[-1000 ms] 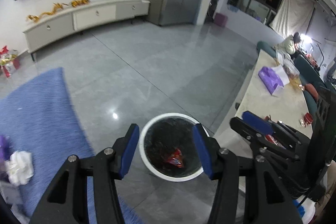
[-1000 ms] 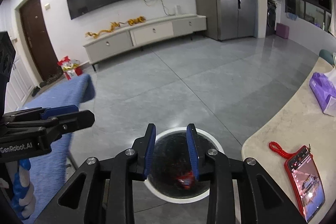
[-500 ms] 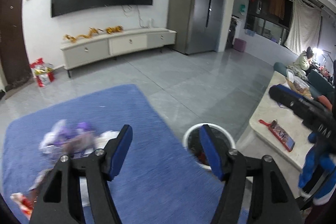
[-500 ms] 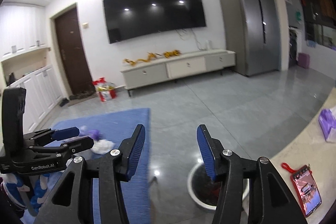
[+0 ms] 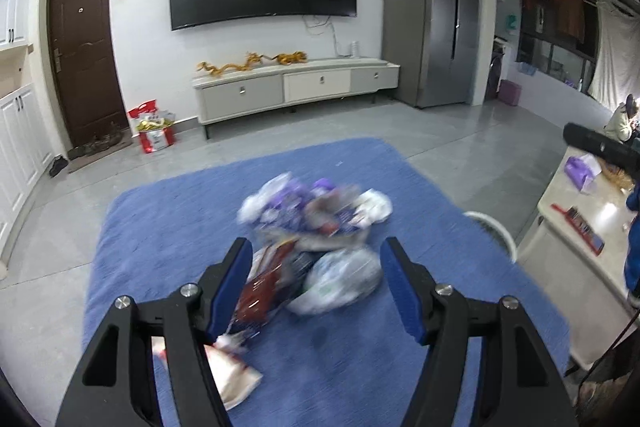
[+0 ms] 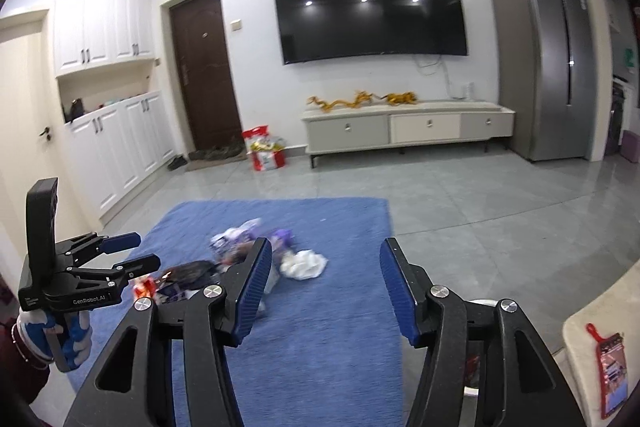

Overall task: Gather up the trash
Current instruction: 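Move both open grippers back over the trash on the blue rug, then grasp the brown snack bag with the left gripper while the right gripper grasps a white plastic bag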

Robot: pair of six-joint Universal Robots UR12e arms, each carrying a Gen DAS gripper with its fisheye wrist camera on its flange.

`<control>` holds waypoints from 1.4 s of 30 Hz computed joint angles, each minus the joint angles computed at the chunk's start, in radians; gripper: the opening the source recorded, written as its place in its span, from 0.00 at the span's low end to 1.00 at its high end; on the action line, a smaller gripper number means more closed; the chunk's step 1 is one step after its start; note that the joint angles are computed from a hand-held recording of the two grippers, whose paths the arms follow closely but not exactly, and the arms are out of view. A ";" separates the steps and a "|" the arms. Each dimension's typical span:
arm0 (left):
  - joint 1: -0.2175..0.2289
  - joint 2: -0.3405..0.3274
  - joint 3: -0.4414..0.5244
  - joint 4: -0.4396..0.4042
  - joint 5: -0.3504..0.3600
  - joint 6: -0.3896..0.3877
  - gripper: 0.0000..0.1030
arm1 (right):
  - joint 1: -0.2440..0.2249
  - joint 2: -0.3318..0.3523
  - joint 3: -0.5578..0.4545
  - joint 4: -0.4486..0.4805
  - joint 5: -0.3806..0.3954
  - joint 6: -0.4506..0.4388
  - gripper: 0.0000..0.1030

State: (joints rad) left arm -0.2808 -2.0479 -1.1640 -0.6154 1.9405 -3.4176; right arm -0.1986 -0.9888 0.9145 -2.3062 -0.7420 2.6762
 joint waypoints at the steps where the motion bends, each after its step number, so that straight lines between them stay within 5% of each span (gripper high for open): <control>1: 0.005 0.008 -0.013 -0.001 -0.004 -0.001 0.63 | 0.003 -0.004 0.004 0.018 0.005 -0.013 0.58; 9: 0.030 0.048 -0.118 -0.010 -0.032 -0.008 0.63 | 0.042 -0.014 0.026 0.212 -0.011 -0.179 0.65; 25: 0.060 -0.032 -0.050 -0.037 -0.005 0.217 0.63 | 0.130 0.074 -0.092 0.539 -0.096 -0.476 0.75; 32: 0.082 -0.047 -0.027 -0.057 -0.096 0.214 0.62 | 0.165 0.129 -0.178 0.638 -0.103 -0.609 0.75; 37: 0.105 -0.050 -0.019 -0.094 -0.177 0.162 0.39 | 0.182 0.169 -0.251 0.724 -0.092 -0.719 0.75; 42: 0.117 -0.045 -0.026 -0.113 -0.215 0.131 0.38 | 0.197 0.210 -0.324 0.825 -0.107 -0.817 0.75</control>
